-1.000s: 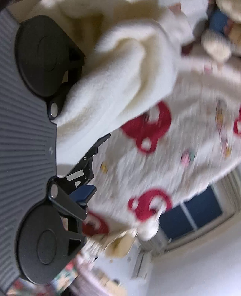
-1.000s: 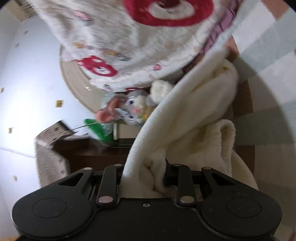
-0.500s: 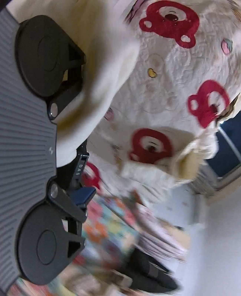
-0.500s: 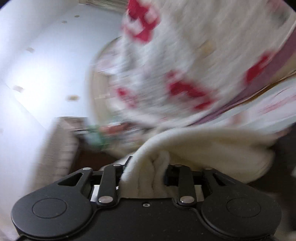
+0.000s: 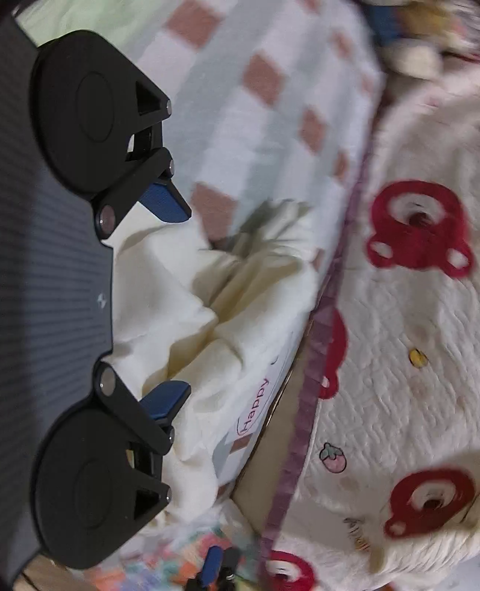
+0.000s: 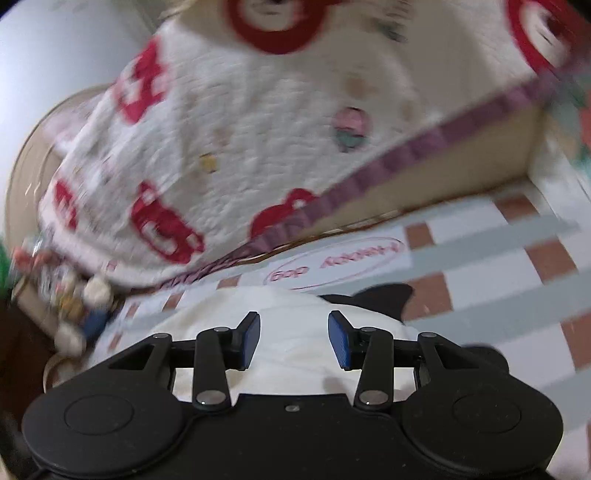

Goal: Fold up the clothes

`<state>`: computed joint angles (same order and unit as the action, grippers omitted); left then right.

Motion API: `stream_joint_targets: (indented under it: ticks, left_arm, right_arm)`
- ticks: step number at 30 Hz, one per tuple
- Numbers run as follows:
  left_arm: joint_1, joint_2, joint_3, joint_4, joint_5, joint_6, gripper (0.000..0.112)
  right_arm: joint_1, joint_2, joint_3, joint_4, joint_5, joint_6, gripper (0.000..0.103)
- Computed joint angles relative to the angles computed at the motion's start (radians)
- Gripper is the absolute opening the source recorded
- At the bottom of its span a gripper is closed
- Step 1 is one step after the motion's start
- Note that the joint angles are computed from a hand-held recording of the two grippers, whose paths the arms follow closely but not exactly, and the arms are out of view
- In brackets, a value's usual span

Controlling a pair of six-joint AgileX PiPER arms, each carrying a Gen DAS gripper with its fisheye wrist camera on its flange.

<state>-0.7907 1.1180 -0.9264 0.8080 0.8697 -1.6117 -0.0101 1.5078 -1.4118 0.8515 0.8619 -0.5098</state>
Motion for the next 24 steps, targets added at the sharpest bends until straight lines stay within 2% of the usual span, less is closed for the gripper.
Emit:
stream_joint_targets:
  ticks: [1,3,4,6,8,10,13,15,17,20,21,23,24]
  left_arm:
    - [0.022,-0.016,0.029,0.01,-0.047,-0.032,0.093]
    - [0.001,-0.039,0.075,0.067,-0.07,-0.12,0.093]
    - [-0.005,-0.032,0.075,0.061,-0.069,-0.111,0.093]
    - [0.005,0.003,0.045,0.014,-0.076,-0.037,0.092]
    - [0.052,0.045,-0.004,-0.105,-0.132,0.127,0.092]
    - [0.061,0.068,-0.031,-0.183,-0.166,0.241,0.092]
    - [0.0,0.095,-0.068,-0.182,-0.125,0.302,0.092]
    - [-0.019,0.115,-0.09,-0.213,-0.11,0.361,0.093]
    - [-0.029,0.14,-0.114,-0.271,-0.094,0.439,0.093]
    - [-0.064,0.205,-0.166,-0.277,-0.009,0.5,0.094]
    - [-0.078,0.231,-0.188,-0.273,0.028,0.516,0.09]
    - [-0.132,0.323,-0.247,-0.195,0.163,0.516,0.081]
    - [-0.135,0.338,-0.259,-0.194,0.18,0.514,0.065]
  right_arm:
    - [0.012,-0.019,0.021,0.023,-0.011,-0.054,0.047]
    - [-0.028,-0.068,0.088,0.163,0.038,-0.229,0.052]
    - [-0.036,-0.081,0.108,0.221,0.079,-0.299,0.062]
    - [-0.037,-0.06,0.083,0.244,0.237,-0.358,0.075]
    - [0.01,-0.075,0.09,0.188,0.286,-0.403,0.077]
    - [0.124,-0.123,0.125,0.033,0.217,-0.393,0.077]
    - [0.296,-0.153,0.178,-0.209,0.086,-0.303,0.077]
    - [0.348,-0.143,0.183,-0.338,0.049,-0.222,0.077]
    - [0.348,-0.123,0.157,-0.38,0.046,-0.152,0.077]
    - [0.266,-0.122,0.144,-0.319,0.062,-0.122,0.077]
    - [0.238,-0.12,0.145,-0.293,0.071,-0.109,0.077]
    - [0.185,-0.089,0.128,-0.243,0.095,-0.088,0.077]
    - [0.169,-0.076,0.122,-0.228,0.104,-0.077,0.077]
